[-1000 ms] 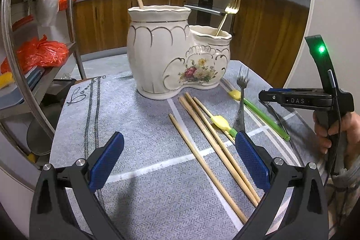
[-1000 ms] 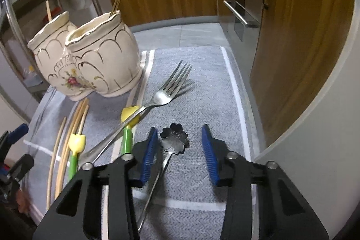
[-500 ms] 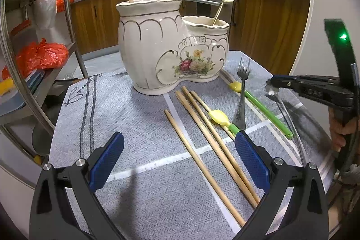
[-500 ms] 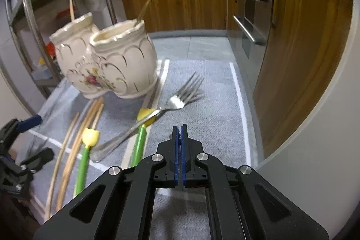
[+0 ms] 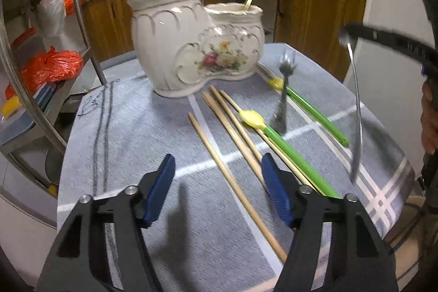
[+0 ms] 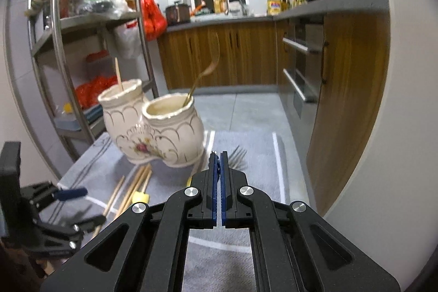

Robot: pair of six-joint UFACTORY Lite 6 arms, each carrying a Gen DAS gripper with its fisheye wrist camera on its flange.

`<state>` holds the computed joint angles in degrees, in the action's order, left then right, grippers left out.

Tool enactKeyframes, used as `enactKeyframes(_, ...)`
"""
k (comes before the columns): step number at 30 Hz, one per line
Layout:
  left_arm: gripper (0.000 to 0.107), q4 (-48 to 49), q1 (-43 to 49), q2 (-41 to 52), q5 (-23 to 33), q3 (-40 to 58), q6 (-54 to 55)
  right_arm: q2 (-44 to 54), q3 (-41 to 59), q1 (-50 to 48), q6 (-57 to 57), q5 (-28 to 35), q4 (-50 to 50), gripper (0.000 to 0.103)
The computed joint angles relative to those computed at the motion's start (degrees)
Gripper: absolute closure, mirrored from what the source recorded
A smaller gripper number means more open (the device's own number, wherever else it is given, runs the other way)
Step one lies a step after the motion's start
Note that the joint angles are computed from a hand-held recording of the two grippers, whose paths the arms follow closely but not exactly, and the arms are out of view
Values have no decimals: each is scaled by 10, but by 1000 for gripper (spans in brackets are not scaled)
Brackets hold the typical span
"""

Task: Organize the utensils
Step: 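Grasp the silver spoon with the right gripper while the left gripper grasps a chopstick, then lift the spoon and chopstick and carry them toward the ceramic holder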

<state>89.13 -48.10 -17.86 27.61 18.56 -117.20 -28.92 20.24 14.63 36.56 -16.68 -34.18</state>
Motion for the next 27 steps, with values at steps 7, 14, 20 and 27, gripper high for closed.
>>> enactKeyframes(7, 93, 22, 41, 41, -33, 18, 7, -109, -45, 16, -133, 4, 139, 100)
enactKeyframes(14, 103, 25, 90, 20, -69, 16, 47, -152, -66, 29, -178, -6, 186, 100)
enactKeyframes(20, 103, 40, 98, -40, -71, -16, 50, -175, -76, 48, -233, -9, 250, 100)
enactKeyframes(27, 103, 162, 121, -222, -97, -93, -39, -182, -82, 69, -314, -17, 347, 100)
